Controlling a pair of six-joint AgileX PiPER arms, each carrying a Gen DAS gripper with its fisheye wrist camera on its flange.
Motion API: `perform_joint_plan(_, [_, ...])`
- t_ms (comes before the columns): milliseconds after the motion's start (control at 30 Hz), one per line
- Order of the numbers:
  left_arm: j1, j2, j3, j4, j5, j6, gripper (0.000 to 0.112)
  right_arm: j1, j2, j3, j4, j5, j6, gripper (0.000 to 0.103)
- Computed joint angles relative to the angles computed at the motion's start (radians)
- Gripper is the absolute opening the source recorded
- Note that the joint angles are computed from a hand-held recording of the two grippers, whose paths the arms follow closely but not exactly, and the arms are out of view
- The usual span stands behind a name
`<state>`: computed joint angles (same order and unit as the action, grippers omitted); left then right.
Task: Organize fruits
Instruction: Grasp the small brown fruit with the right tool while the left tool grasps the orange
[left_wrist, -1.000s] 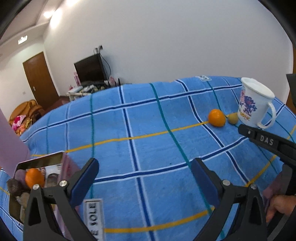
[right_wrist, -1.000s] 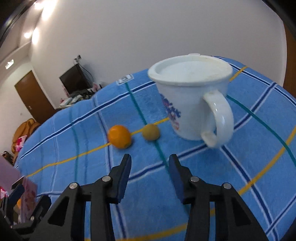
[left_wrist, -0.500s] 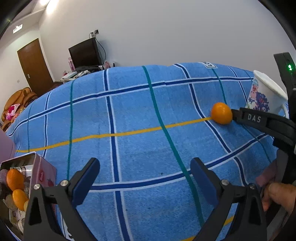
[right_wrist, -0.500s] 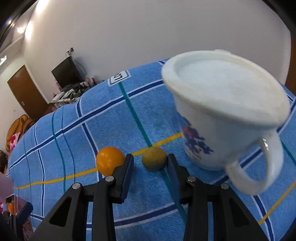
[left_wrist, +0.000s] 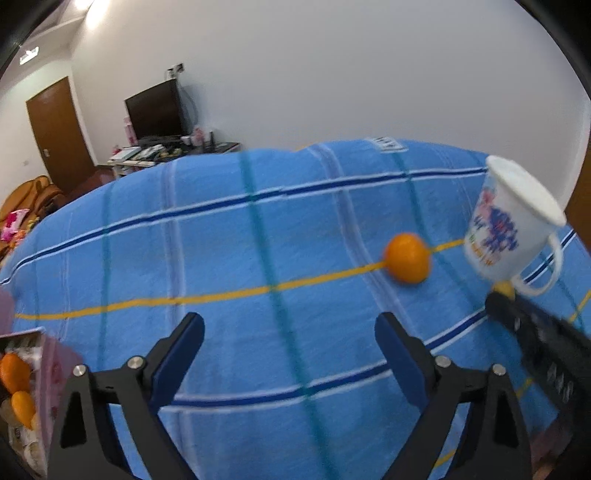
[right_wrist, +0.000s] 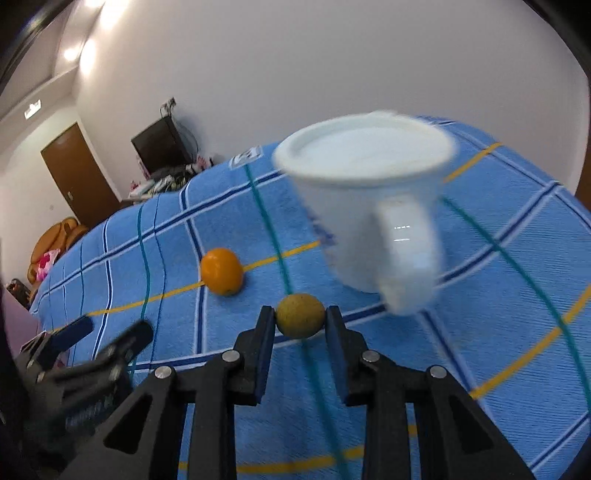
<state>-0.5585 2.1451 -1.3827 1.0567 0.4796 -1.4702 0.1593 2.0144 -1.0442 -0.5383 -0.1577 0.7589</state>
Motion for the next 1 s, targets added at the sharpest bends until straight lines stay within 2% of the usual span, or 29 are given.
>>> perform_joint_plan(100, [-0.010, 0.060, -0.122, -0.115, 0.006, 0.127, 0.090, -0.052, -0.022, 0.055, -0.024, -0.081, 0.036, 0.030])
perform_joint_plan(167, [-0.016, 0.105, -0.206, -0.169, 0.026, 0.189, 0.088, -0.088, -0.026, 0.068, -0.116, -0.115, 0.135, 0.030])
perform_joint_plan(267, [-0.027, 0.199, -0.384, -0.281, 0.104, 0.325, 0.083, -0.105, -0.031, 0.072, -0.154, -0.126, 0.170, 0.030])
perform_joint_plan(400, [-0.015, 0.293, -0.560, -0.422, 0.138, 0.464, 0.077, -0.119, -0.029, 0.078, -0.240, -0.137, 0.249, 0.030])
perform_joint_plan(433, [-0.017, 0.310, -0.587, -0.427, 0.151, 0.478, 0.068, -0.131, -0.026, 0.079, -0.296, -0.148, 0.300, 0.030])
perform_joint_plan(467, [-0.018, 0.324, -0.610, -0.441, 0.163, 0.501, 0.050, -0.141, -0.020, 0.072, -0.358, -0.155, 0.358, 0.030])
perform_joint_plan(500, [-0.011, 0.343, -0.637, -0.494, 0.172, 0.563, 0.041, -0.145, -0.016, 0.068, -0.393, -0.159, 0.390, 0.030])
perform_joint_plan(667, [0.036, 0.273, -0.495, -0.577, 0.022, 0.592, 0.039, -0.138, -0.017, 0.062, -0.443, -0.165, 0.444, 0.030])
perform_joint_plan(733, [0.044, 0.220, -0.389, -0.516, -0.039, 0.525, 0.039, -0.131, -0.022, 0.069, -0.420, -0.163, 0.415, 0.030])
perform_joint_plan(800, [0.040, 0.141, -0.236, -0.357, -0.105, 0.357, 0.039, -0.122, -0.036, 0.086, -0.348, -0.173, 0.335, 0.030])
perform_joint_plan(933, [0.022, -0.001, 0.022, 0.019, -0.134, -0.038, 0.039, -0.110, -0.061, 0.142, -0.202, -0.248, 0.153, 0.030])
perform_joint_plan(1000, [-0.001, -0.068, 0.140, 0.214, -0.089, -0.238, 0.039, -0.095, -0.074, 0.169, -0.121, -0.290, 0.053, 0.030])
